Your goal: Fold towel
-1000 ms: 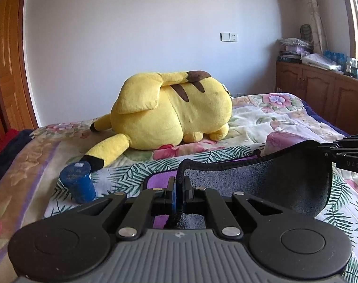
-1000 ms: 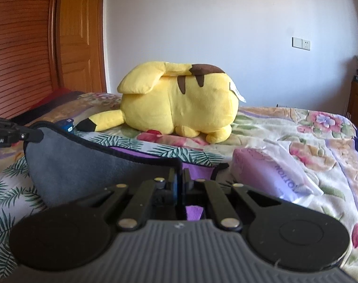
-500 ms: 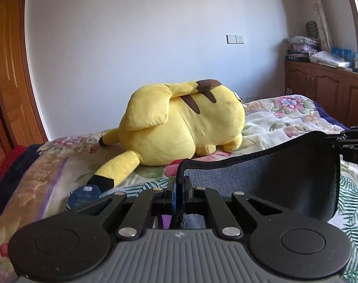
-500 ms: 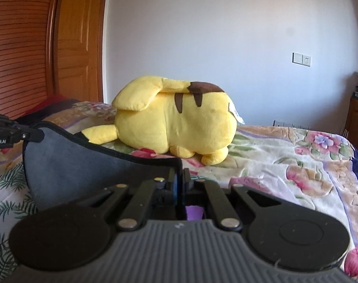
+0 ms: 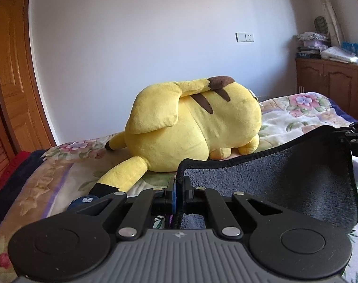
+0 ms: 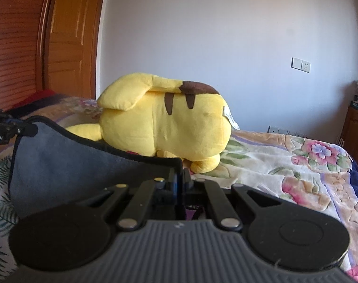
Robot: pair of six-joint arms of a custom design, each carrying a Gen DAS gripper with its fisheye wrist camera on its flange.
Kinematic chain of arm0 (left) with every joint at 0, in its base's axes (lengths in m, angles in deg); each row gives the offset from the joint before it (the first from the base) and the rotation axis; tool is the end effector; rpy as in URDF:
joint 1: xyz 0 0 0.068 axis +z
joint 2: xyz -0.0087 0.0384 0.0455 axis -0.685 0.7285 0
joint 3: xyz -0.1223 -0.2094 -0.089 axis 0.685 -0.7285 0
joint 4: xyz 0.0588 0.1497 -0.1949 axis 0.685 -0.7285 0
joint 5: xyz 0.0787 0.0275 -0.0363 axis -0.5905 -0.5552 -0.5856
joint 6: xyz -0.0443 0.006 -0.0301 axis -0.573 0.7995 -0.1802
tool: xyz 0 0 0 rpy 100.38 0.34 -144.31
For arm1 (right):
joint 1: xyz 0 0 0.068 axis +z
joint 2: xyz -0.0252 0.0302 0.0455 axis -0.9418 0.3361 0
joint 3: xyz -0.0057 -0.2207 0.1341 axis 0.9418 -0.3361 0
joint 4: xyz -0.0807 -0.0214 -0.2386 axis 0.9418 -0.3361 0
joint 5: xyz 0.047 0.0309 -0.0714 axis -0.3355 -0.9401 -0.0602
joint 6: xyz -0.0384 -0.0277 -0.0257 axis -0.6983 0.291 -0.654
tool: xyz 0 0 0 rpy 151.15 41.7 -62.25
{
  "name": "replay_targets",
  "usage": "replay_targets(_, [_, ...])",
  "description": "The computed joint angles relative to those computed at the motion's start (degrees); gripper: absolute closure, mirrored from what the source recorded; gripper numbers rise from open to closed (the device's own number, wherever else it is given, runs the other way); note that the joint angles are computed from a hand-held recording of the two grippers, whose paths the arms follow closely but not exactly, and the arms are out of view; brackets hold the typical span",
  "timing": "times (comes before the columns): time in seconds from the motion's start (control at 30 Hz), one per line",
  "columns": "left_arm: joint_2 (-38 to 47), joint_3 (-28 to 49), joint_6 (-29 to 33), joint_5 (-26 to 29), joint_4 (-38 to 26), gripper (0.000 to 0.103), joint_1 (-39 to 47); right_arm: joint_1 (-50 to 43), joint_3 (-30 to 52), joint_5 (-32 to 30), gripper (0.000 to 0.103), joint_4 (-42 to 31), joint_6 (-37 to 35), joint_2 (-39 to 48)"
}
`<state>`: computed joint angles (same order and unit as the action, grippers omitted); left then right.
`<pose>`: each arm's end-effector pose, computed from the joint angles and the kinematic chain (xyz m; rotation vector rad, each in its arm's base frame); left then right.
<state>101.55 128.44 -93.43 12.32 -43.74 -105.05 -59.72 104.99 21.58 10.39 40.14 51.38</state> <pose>0.1353 -0.1841 0.1668 -0.1318 1.9976 0.3541 0.2479 0.0633 0.1411 -0.7581 1.7839 0.3979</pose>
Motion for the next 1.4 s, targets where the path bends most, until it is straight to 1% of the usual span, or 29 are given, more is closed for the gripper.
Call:
replay_targets(0.17, [-0.4, -3.8, 7.6, 2.8, 10.9, 0.098, 4.3, 1.3, 1.2, 2.0, 0.099, 5.3, -0.3, 6.2])
replay_targets(0.3, [0.8, -6.4, 9.2, 5.3, 17.7, 0.098, 7.4, 1.1, 3.1, 1.1, 0.099, 8.2, 2.1, 11.0])
replay_targets(0.43, [4.4, -7.9, 11.3, 7.8, 23.8, 0.098, 10.5, 2.2, 5.0, 2.7, 0.099, 9.9, 1.9, 15.7])
replay_targets(0.53, [7.0, -8.5, 13.5, 9.8, 27.9, 0.098, 12.9, 3.2, 6.6, 4.1, 0.099, 9.7, 0.8, 18.8])
replay_targets(0.63, [9.1, -8.7, 14.8, 10.9, 30.7, 0.098, 14.4, 4.0, 8.5, 5.3, 0.099, 8.0, -0.2, 21.0])
replay_targets(0.7, [10.8, -8.3, 14.7, 12.2, 31.7, 0.098, 15.3, 4.3, 9.6, 5.5, 0.099, 7.1, -0.6, 22.1])
replay_targets(0.77, [12.6, -7.6, 14.1, 12.4, 31.7, 0.095, 15.6, 4.0, 10.9, 4.5, 0.099, 5.0, 0.3, 23.0])
replay_targets(0.8, [12.8, -7.6, 13.8, 12.5, 32.1, 0.092, 15.6, 3.9, 11.3, 4.4, 0.098, 4.5, 0.7, 23.4])
replay_targets(0.83, [12.9, -7.6, 13.6, 12.9, 32.1, 0.087, 15.8, 3.8, 11.3, 4.4, 0.098, 4.5, 1.1, 23.7])
replay_targets(0.87, [13.3, -7.3, 13.0, 12.9, 31.7, 0.07, 15.7, 3.8, 11.3, 4.5, 0.098, 4.7, 1.3, 24.2])
replay_targets(0.9, [13.5, -7.1, 12.4, 12.3, 31.3, 0.054, 15.3, 3.6, 11.4, 4.5, 0.092, 4.5, 1.7, 24.4])
replay_targets(0.93, [13.6, -7.2, 12.1, 11.6, 31.5, 0.049, 15.0, 3.5, 11.6, 4.5, 0.076, 4.3, 2.0, 24.6])
replay_targets(0.97, [13.4, -7.4, 11.7, 11.1, 31.5, 0.042, 14.6, 3.2, 11.4, 4.3, 0.063, 4.5, 2.4, 24.7])
replay_targets(1.0, [13.0, -7.5, 11.3, 10.8, 31.3, 0.036, 14.2, 2.9, 11.2, 3.7, 0.04, 5.1, 2.8, 24.8])
replay_targets(1.03, [12.7, -7.7, 10.7, 10.6, 31.0, 0.032, 13.9, 2.5, 10.6, 3.0, 0.037, 6.0, 3.2, 24.7])
replay_targets(1.1, [12.1, -7.7, 10.0, 10.7, 30.1, 0.022, 13.4, 2.4, 10.2, 2.8, 0.037, 6.3, 3.3, 24.0])
replay_targets(1.13, [11.7, -7.8, 9.5, 10.7, 29.8, 0.02, 13.1, 2.3, 10.2, 2.7, 0.037, 5.6, 3.2, 23.4])
replay_targets(1.2, [10.6, -8.1, 8.1, 10.6, 28.7, 0.013, 11.8, 2.1, 10.0, 2.2, 0.037, 4.3, 3.0, 22.2])
replay_targets(1.3, [9.2, -7.2, 4.7, 9.7, 23.9, 0.01, 9.2, 1.6, 9.2, 1.0, 0.034, 1.9, 4.0, 19.5])
replay_targets(1.37, [7.7, -6.3, 1.8, 9.1, 19.6, 0.008, 7.2, 1.4, 8.2, 0.4, 0.03, 0.1, 4.4, 17.0])
replay_targets(1.4, [7.1, -5.7, 0.3, 8.7, 17.5, 0.007, 6.1, 1.2, 7.7, 0.1, 0.025, -0.6, 4.4, 15.7])
